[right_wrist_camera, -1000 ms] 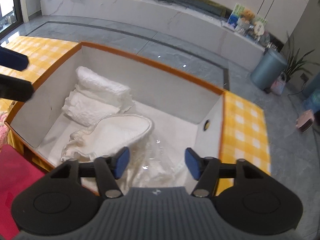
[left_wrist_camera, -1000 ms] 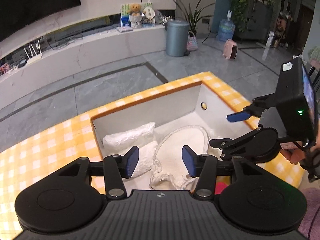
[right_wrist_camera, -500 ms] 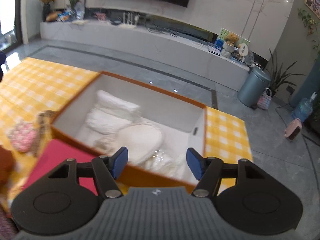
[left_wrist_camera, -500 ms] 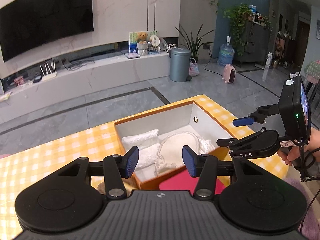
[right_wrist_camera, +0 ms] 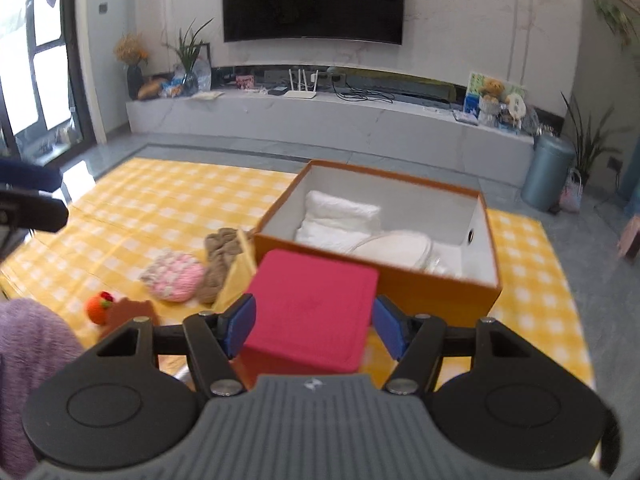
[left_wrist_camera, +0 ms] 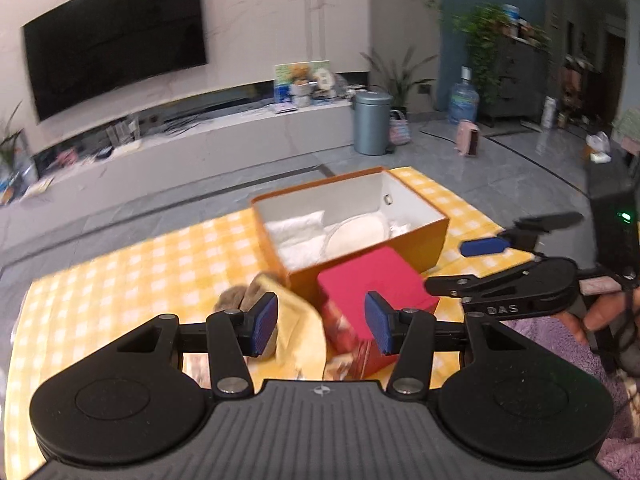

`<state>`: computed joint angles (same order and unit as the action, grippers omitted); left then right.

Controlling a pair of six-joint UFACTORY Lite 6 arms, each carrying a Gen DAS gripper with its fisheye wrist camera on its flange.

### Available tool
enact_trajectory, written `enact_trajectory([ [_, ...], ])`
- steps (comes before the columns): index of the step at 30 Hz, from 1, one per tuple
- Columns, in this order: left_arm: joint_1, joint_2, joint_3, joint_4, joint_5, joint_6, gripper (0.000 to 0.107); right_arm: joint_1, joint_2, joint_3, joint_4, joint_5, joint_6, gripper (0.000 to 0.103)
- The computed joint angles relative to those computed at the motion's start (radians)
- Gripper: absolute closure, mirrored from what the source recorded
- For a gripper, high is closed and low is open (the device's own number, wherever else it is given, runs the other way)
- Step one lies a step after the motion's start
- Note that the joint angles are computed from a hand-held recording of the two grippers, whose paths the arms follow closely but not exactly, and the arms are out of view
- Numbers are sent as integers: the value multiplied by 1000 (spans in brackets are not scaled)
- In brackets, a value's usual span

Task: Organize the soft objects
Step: 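Withdraw both tools from the box back toward the remaining items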

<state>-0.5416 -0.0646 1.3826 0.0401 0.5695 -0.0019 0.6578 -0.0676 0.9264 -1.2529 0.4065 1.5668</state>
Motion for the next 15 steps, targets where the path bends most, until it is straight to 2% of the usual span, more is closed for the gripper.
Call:
enact_trajectory([
  [4,12,-119,-187,38,-71,-114,48,101,-32,-87,-127,55,256,38],
  [6,6,-169,-271,120,-87,-217,48,148,-17,-112,-181,78,363,38],
  [11,25,-247,-433,223,-109,-374,48,217,41,-145,-274,69,574,38],
  [15,115,-298,-523,75,-91,-260,49,226,121,-120,-330,10,661,38],
])
